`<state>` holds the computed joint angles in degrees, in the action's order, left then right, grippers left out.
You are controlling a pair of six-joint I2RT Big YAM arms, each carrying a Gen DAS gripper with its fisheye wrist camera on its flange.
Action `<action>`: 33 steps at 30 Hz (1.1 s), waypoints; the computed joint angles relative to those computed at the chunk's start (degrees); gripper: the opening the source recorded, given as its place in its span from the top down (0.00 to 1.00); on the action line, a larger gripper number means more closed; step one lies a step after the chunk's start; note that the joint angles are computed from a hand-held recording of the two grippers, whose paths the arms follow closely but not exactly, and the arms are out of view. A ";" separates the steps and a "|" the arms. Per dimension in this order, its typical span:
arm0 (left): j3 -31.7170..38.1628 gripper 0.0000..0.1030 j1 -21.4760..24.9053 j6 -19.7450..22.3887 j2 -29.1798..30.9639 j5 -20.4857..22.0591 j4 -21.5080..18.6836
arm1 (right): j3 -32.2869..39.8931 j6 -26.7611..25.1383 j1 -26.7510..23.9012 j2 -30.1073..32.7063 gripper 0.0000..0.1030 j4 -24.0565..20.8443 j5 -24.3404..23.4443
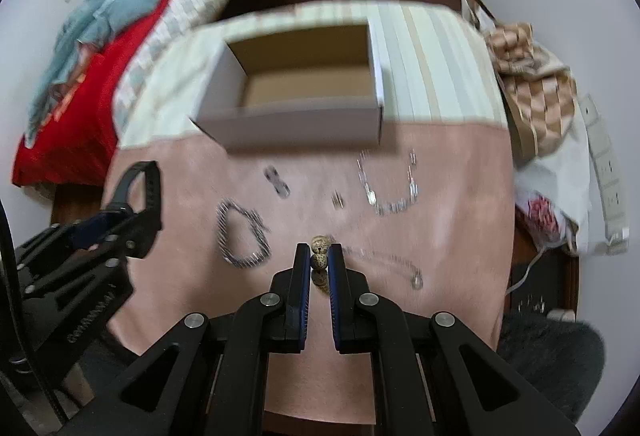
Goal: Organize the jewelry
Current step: 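Carry the watch and bead bracelet into the white box and open both tools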
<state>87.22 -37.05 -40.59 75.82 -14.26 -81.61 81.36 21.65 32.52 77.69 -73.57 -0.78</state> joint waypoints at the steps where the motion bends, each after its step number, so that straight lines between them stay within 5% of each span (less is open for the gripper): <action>1: 1.59 0.71 0.67 0.77 0.49 0.42 0.16 | 1.80 -0.70 -0.16 0.41 0.91 -0.38 -0.02; 15: 17.50 0.71 12.68 9.55 14.59 12.98 2.62 | 31.93 -10.45 -6.35 21.41 0.91 -6.39 -3.21; 26: 23.07 0.69 17.74 9.44 24.37 25.74 0.53 | 41.01 -11.74 -9.33 34.14 0.91 -10.25 -11.95; 29: 23.07 0.47 17.94 9.07 24.13 25.27 1.09 | 42.34 -11.57 -9.77 35.87 0.88 -12.48 -12.23; 30: 23.01 0.26 17.76 9.36 23.83 24.01 1.19 | 42.29 -11.48 -9.72 35.91 0.78 -12.80 -11.34; 31: 23.05 0.18 17.64 9.65 23.53 23.25 1.34 | 41.91 -11.39 -9.71 35.69 0.65 -12.56 -10.81; 33: 23.69 0.18 17.62 10.07 23.42 21.90 0.75 | 40.71 -11.17 -9.77 34.56 0.54 -11.77 -10.13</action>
<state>110.91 -19.43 -30.52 99.24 7.64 -80.87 122.07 10.47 22.75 112.26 -85.34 -10.91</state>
